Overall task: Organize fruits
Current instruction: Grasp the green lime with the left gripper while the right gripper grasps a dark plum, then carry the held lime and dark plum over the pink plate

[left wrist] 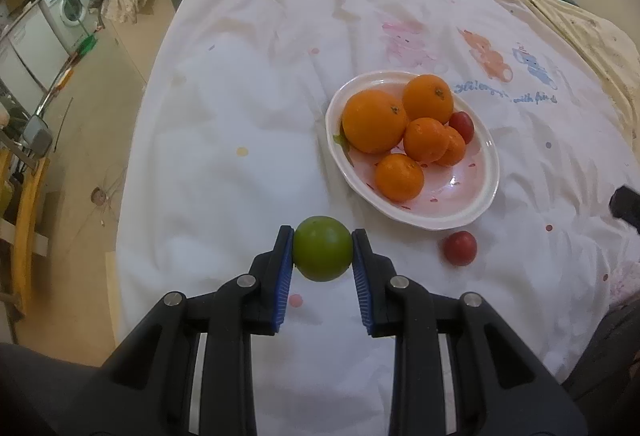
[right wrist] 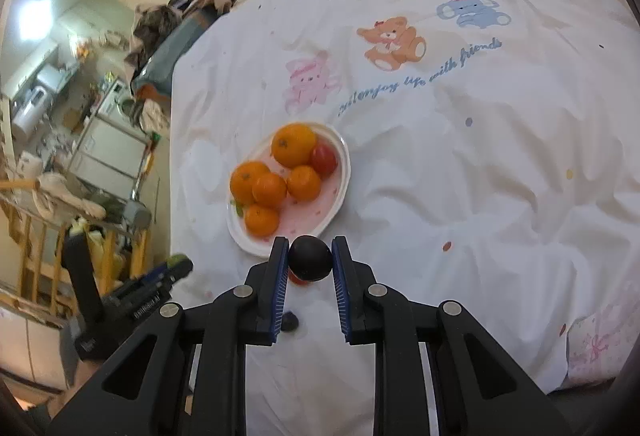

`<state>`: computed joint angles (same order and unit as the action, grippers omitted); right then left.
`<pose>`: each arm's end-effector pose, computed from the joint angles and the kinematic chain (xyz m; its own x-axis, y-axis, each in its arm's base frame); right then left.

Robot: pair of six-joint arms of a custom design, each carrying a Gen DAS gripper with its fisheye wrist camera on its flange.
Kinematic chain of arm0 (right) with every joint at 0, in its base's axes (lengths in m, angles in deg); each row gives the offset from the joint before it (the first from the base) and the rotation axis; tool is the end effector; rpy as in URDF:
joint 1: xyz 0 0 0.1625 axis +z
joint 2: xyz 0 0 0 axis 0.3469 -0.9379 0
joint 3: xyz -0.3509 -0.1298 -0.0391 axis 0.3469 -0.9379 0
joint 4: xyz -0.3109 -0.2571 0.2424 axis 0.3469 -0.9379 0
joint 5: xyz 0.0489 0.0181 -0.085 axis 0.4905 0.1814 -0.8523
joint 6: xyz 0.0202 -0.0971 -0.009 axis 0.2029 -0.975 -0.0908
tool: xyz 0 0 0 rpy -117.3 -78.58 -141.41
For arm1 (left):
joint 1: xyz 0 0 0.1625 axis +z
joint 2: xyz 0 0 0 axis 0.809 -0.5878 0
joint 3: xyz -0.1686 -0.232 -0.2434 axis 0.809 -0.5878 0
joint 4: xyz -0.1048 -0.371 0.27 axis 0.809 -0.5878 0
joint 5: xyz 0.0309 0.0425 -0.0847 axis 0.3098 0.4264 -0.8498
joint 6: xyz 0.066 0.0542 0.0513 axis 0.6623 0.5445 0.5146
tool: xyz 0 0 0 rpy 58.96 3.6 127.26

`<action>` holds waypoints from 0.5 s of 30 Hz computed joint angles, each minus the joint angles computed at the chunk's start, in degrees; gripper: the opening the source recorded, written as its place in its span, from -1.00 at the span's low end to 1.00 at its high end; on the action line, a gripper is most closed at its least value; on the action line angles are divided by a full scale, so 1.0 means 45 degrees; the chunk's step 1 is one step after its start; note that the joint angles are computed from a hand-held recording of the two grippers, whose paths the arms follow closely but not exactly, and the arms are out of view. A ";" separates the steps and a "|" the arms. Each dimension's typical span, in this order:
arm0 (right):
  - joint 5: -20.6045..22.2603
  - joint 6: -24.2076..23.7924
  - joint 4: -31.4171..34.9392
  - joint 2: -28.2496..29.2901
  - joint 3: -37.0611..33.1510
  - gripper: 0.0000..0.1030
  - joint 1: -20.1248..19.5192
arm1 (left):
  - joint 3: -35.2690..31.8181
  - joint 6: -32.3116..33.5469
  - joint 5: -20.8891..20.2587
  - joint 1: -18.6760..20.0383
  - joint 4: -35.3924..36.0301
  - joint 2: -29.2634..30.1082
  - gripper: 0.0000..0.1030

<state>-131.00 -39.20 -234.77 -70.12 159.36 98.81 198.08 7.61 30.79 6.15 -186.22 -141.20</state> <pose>0.3329 -0.4295 0.0861 -0.9591 0.1941 0.2059 0.0377 0.8088 -0.5869 -0.0547 -0.5002 0.3176 -0.7108 0.2207 -0.6678 0.4425 0.8784 -0.1807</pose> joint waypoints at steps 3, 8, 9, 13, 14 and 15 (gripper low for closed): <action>0.0117 0.0301 -0.0583 -0.0058 0.0193 -0.56 -0.0177 | 0.0106 0.0134 0.0007 -0.0054 -0.0169 -0.0064 -0.52; 0.0329 0.0053 -0.1112 -0.0048 0.0159 -0.56 -0.0195 | -0.0121 -0.0010 -0.0079 -0.0328 0.0142 -0.0026 -0.52; 0.0317 -0.0081 -0.1242 0.0007 0.0099 -0.56 -0.0171 | -0.0159 0.0041 -0.0072 -0.0391 0.0081 -0.0030 -0.52; 0.0349 -0.0595 -0.1331 0.0271 -0.0281 -0.55 -0.0197 | -0.0495 0.0284 0.0021 -0.0680 -0.0269 0.0163 -0.52; 0.0353 -0.0677 -0.1310 0.0337 -0.0374 -0.55 -0.0217 | -0.0594 0.0310 0.0021 -0.0710 -0.0331 0.0249 -0.52; 0.0390 -0.0766 -0.1265 0.0399 -0.0478 -0.55 -0.0259 | -0.0730 0.0388 0.0020 -0.0753 -0.0428 0.0371 -0.52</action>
<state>-129.24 -42.65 -240.46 -68.32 157.21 97.64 194.79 9.35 30.88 2.77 -188.15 -139.53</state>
